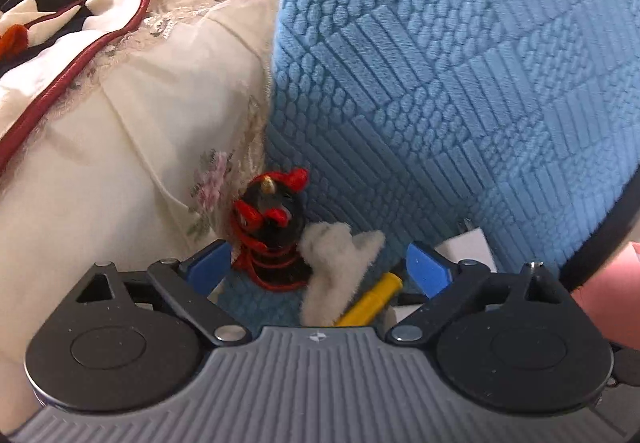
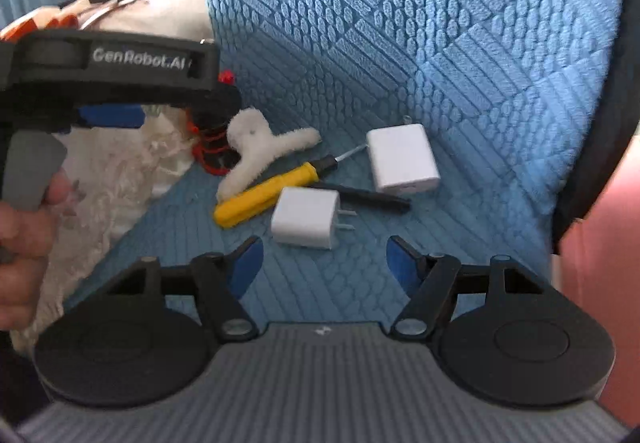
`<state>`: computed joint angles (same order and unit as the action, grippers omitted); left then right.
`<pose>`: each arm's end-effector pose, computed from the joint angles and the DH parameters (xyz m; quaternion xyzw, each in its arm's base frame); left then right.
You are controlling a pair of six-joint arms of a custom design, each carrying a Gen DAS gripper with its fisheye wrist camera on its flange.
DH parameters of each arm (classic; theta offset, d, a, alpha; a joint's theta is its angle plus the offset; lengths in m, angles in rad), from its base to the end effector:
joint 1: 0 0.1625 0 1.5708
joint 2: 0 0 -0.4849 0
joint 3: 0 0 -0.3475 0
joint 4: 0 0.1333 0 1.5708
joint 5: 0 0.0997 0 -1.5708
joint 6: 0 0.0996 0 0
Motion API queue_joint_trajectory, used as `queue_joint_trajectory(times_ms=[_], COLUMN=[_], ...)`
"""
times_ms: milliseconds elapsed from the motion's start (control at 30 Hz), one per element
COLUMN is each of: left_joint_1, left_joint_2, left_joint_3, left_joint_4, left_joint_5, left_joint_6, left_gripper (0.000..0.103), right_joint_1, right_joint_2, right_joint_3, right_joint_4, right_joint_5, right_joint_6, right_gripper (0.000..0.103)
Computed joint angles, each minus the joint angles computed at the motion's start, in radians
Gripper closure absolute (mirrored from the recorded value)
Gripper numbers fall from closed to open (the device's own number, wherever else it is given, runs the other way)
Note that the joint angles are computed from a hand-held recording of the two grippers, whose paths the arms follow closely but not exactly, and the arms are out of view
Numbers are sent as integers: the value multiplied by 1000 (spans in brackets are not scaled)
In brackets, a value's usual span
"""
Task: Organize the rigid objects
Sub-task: 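Lower the left tool onto the red-black toy while the right tool approaches a white charger, then close the left tool on the red-black toy while the right tool grasps the white charger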
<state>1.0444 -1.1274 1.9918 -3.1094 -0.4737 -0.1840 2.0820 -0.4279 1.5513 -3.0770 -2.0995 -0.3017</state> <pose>-0.0793 -0.5783 0.3629 -0.0328 0.8229 -0.4357 0.3632 0.4228 -0.5839 0.0079 0.3290 -0.8901 0.2094 0.2359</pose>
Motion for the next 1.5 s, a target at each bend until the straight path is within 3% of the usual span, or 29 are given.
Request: queue_joint_trajectory(times_ms=[67, 233, 333, 400, 600, 733, 933, 1133, 1367, 1500], left_joint_1=[15, 45, 55, 62, 80, 97, 115, 126, 100, 45], left_joint_2=[7, 19, 23, 26, 32, 35, 54, 58, 24, -42], left_joint_3=[-21, -65, -88, -98, -127, -149, -162, -171, -128, -48], left_joint_4=[13, 88, 147, 168, 142, 157, 110, 87, 94, 154], left_joint_5=[0, 14, 14, 10, 0, -8, -6, -15, -18, -5], left_joint_6=[-7, -34, -48, -57, -49, -68, -53, -39, -77, -171], left_gripper=[13, 25, 26, 26, 37, 42, 45, 48, 49, 51], right_joint_1=[-5, -22, -16, -20, -32, -26, -10, -10, -1, 10], right_joint_2=[19, 62, 104, 115, 113, 117, 137, 122, 99, 79], right_joint_3=[-15, -58, -90, -107, -130, -131, -131, -129, -91, -50], right_joint_4=[-37, -56, -106, -111, -44, -9, -44, -10, -19, -15], right_joint_5=[0, 48, 0, 2, 38, 20, -27, -62, -96, -118], right_joint_6=[-56, -106, -162, -157, -109, -126, -188, -157, -159, -106], right_gripper=[32, 32, 33, 40, 40, 41, 46, 46, 46, 46])
